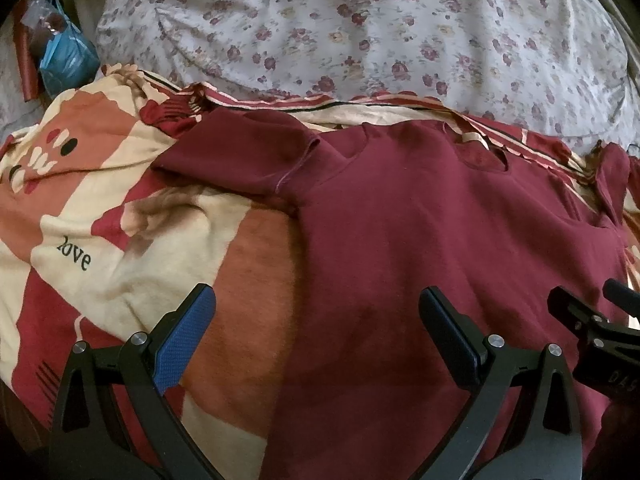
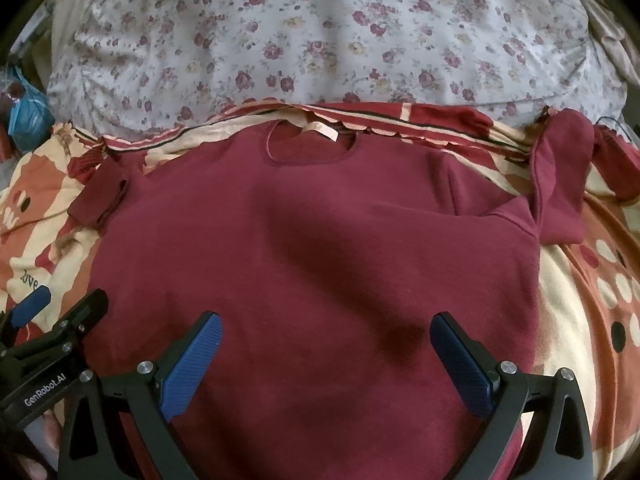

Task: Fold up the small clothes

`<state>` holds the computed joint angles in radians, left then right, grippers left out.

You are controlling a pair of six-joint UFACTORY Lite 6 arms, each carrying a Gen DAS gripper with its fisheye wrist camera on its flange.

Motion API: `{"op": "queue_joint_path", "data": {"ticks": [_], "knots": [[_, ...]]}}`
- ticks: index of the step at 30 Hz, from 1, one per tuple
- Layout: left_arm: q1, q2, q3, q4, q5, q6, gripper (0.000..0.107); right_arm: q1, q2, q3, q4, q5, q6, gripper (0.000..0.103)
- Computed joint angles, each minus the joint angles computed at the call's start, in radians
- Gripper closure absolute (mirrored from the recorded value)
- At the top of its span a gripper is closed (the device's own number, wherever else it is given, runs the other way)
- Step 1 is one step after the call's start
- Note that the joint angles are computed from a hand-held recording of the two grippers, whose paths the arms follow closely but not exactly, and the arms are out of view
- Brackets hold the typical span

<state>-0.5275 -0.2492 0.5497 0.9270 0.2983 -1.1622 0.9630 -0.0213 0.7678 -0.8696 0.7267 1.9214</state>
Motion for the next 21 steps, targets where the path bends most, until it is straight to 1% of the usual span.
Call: {"op": "queue_joint_path", "data": {"ticks": [13,15,18,19,21], "knots": [[0.027,0.016,0.009,-0.003,-0.014,0.021,0.005,-0.006,0.019,0.005,-0.01,-0.021,0.001,0.0],[0.041,0.012,0.008,-0.026,-0.03,0.05,0.005,-0.008,0.017,0.005,-0.008,-0.024,-0.007,0.0],[0.048,0.028,0.016,0.015,-0.024,0.015,0.005,-0.024,0.032,0.013,-0.001,-0.045,-0.021,0.0],[0.054,0.036,0.019,0.009,-0.022,0.021,0.005,-0.028,0.033,0.016,0.006,-0.051,-0.028,0.0],[0.076,0.028,0.015,-0.061,-0.038,0.088,0.005,-0.017,0.028,0.018,-0.012,-0.043,-0.01,0.0]]}}
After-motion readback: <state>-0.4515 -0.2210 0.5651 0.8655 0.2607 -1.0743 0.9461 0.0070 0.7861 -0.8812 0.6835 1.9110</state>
